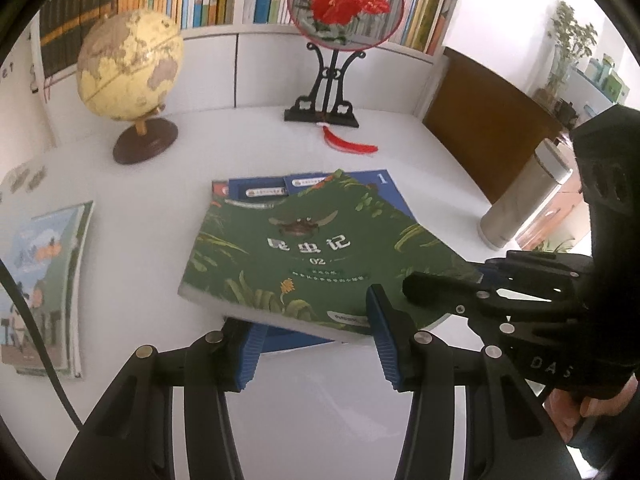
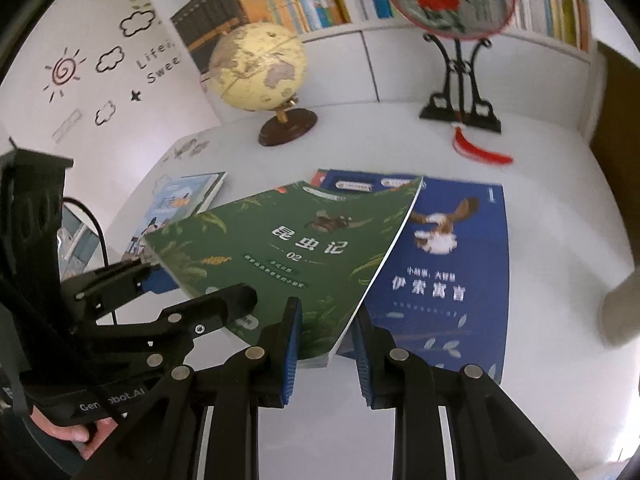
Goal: Organize books
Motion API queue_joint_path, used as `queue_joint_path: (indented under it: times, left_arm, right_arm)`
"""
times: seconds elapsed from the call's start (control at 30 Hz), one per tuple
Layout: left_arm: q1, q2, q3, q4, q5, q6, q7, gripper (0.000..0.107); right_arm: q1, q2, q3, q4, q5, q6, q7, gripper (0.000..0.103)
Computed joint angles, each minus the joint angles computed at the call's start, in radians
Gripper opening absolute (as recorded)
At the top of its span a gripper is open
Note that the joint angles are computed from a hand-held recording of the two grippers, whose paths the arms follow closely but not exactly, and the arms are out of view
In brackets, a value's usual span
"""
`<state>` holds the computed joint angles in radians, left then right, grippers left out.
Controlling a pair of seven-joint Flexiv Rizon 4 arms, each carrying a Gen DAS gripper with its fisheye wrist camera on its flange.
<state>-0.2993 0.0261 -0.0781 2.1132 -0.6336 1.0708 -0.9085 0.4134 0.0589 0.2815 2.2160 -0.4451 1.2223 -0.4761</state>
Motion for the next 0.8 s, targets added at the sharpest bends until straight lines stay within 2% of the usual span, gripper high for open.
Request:
queue_joint_path:
  times: [0.17,0.4,0.57,0.67,0.8]
  left_arm:
    - [0.006,0.021,0.007,-0.014,0.023,0.015,0.007,0.046]
    - [0.027,0.059,0.041,-0.027,0.001,0.035,0.022,0.046]
    - [0.065,0.093,0.08,-0.035,0.003,0.041,0.039,0.046]
    - [0.096,0.097,0.112,-0.051,-0.028,0.023,0.1,0.046]
    - [0.158,0.076,0.153,-0.084,-0.085,-0.035,0.214,0.046]
  right_arm:
    - [-0.002,-0.001,-0.007,-0.009,0.02,0.045,-0.057,0.023]
    - [0.0,-0.028,-0.009,-0.086,-0.134,0.036,-0.035,0.024]
    - [0.036,-0.088,-0.021,-0.194,-0.271,0.019,0.017,0.024]
    - [0.079,-0.149,-0.042,-0.281,-0.37,0.011,0.085,0.024]
    - [0.152,-0.239,-0.071,-0.401,-0.429,-0.019,0.144,0.024]
